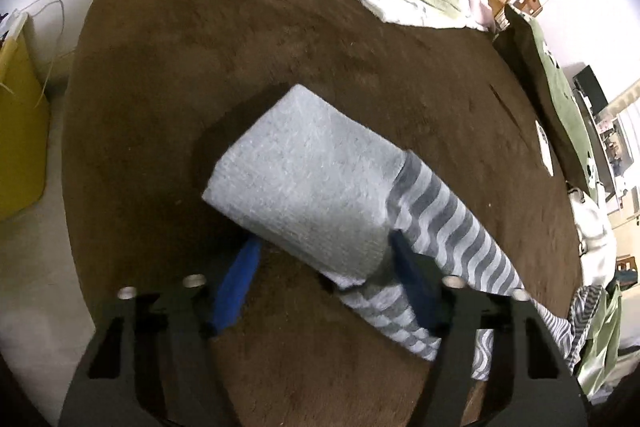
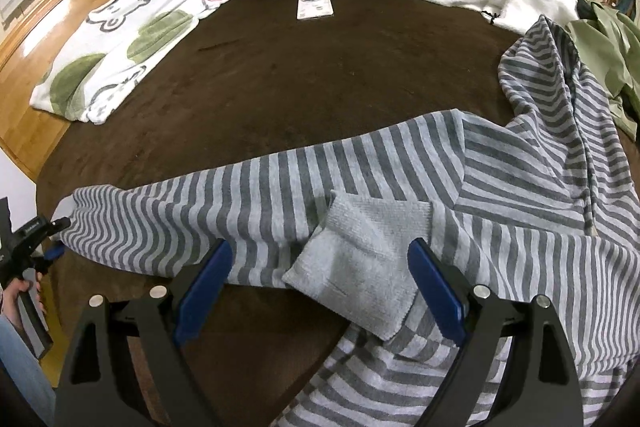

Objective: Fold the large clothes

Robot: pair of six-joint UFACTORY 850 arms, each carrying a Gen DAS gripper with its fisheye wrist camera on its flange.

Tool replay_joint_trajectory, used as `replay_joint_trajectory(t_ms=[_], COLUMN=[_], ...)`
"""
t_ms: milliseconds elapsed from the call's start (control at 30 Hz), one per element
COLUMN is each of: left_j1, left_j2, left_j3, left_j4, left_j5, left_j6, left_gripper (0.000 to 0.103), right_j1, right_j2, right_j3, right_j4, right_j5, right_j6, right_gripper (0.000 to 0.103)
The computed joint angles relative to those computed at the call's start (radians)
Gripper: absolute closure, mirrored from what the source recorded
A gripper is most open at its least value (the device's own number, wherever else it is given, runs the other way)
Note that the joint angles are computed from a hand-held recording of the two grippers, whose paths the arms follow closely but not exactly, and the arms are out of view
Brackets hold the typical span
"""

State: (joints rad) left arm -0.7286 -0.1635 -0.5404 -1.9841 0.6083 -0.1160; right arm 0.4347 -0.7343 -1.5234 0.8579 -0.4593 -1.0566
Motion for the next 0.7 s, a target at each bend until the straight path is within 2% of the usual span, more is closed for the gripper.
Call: replay_joint_trajectory(t_ms=[133,200,300,467,700], left_j1=[-0.015,-0.031,-0.047,-0.059,-0.081], left_j2=[0.001,0.008,0.018,0.053,0.123], left_j3=[0.029,0.048,0.046,0.007,-0.047], left_j4=[0.212,0.289,0.306,0.278,0.316], left_j5=[0.023,0.058,0.125,0.233,0.382], left_j6=[-0.219,-0.336,-0.365,-0.224,-0.062], left_gripper=[0.076,0.08,0.081,0.081,0.082], right_j1=[0.0,-0.002,-0.011,-0.02,-0.037], right_j2=[-0.005,-0.009,-0.017,-0.038,-0.109], right_j3=[-0.001,-0.006,-0.018,-0.051,-0.143], right_j4=[-0.024,-0.041,-0.051,-0.107,-0.32], right_j5=[0.006,0.009,0.013,0.038,0.068], right_j6=[0.018,0.036,0.06,0.127,0.363], right_gripper=[0.015,0.015,0.015,0.015,0.015])
